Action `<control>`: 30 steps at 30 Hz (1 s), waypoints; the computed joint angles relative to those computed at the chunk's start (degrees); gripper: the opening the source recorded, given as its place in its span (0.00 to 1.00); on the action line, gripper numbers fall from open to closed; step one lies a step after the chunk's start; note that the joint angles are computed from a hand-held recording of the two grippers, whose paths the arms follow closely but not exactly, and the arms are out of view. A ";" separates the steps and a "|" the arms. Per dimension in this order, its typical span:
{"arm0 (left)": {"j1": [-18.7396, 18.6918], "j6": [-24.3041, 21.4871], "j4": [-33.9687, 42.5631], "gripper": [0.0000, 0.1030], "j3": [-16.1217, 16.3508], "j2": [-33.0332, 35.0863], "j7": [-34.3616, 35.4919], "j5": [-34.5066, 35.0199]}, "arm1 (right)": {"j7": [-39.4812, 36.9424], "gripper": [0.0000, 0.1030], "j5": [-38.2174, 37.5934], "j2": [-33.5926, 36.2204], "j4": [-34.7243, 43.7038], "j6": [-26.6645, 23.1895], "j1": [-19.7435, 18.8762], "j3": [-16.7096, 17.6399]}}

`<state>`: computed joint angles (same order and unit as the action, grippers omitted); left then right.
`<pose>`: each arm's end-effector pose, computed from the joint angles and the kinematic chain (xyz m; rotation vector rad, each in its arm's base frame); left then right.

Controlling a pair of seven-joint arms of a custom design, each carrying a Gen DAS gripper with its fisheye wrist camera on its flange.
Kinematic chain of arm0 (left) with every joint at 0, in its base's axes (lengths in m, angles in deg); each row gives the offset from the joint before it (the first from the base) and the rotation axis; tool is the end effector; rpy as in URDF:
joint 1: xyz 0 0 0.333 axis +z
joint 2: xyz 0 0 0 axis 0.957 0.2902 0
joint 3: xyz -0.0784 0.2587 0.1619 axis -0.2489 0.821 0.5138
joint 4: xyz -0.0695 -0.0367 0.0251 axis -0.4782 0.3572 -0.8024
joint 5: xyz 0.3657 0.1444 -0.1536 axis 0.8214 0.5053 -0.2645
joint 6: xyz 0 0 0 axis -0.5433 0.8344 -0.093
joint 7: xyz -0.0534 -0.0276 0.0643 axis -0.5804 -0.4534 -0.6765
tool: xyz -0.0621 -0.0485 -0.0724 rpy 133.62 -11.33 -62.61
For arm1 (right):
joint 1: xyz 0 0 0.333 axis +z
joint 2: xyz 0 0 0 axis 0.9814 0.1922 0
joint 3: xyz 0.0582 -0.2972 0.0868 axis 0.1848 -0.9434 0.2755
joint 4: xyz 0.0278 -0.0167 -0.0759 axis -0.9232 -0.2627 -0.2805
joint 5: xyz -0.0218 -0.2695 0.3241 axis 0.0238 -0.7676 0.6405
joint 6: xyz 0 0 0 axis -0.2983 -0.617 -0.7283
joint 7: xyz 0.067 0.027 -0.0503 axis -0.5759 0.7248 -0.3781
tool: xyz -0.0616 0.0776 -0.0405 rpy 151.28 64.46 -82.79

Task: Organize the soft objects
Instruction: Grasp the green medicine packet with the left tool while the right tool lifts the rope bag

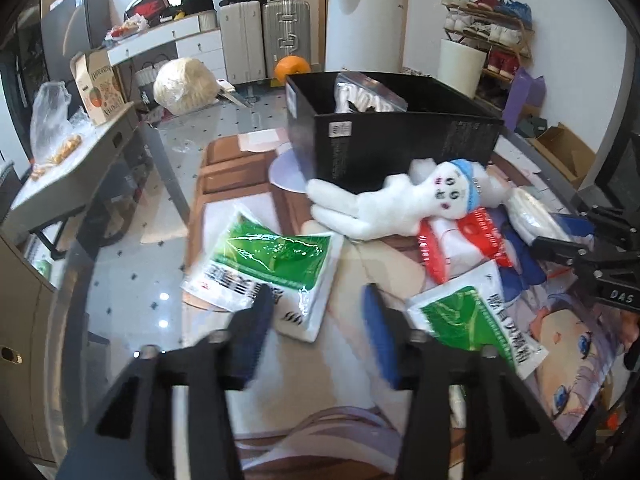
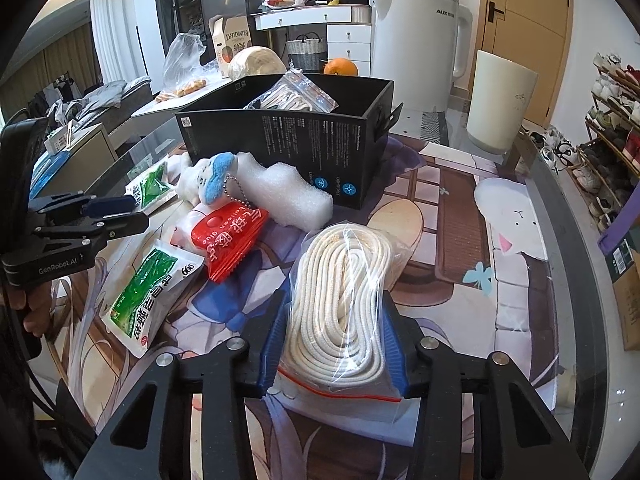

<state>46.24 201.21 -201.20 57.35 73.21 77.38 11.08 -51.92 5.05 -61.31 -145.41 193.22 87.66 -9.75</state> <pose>0.4956 -0.4000 0.3356 -1.9263 1.6267 -0.6091 0.6074 0.1373 0.3275 -2.2987 0.9509 -0.2908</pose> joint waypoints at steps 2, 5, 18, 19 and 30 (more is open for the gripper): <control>0.06 -1.11 -0.30 0.57 0.00 -0.53 1.39 0.15 | 0.14 0.43 -0.14 -0.03 -0.03 -0.08 0.01 -0.04; 1.09 -1.50 0.01 0.65 -0.24 -0.35 7.23 -2.06 | -0.09 0.43 -0.27 -0.15 -0.11 -0.26 -0.01 -0.03; 3.94 3.99 1.30 0.97 1.72 1.65 17.68 -6.09 | 0.29 0.43 -1.86 0.84 1.04 -1.51 -0.10 -0.22; 4.18 5.08 0.99 0.97 1.89 1.61 17.66 -6.27 | 0.33 0.43 -1.96 0.97 1.18 -1.58 -0.16 -0.19; 3.81 11.14 -0.68 0.58 2.81 0.86 15.82 -4.25 | -0.49 0.43 -1.32 1.62 1.86 -1.61 -0.50 0.41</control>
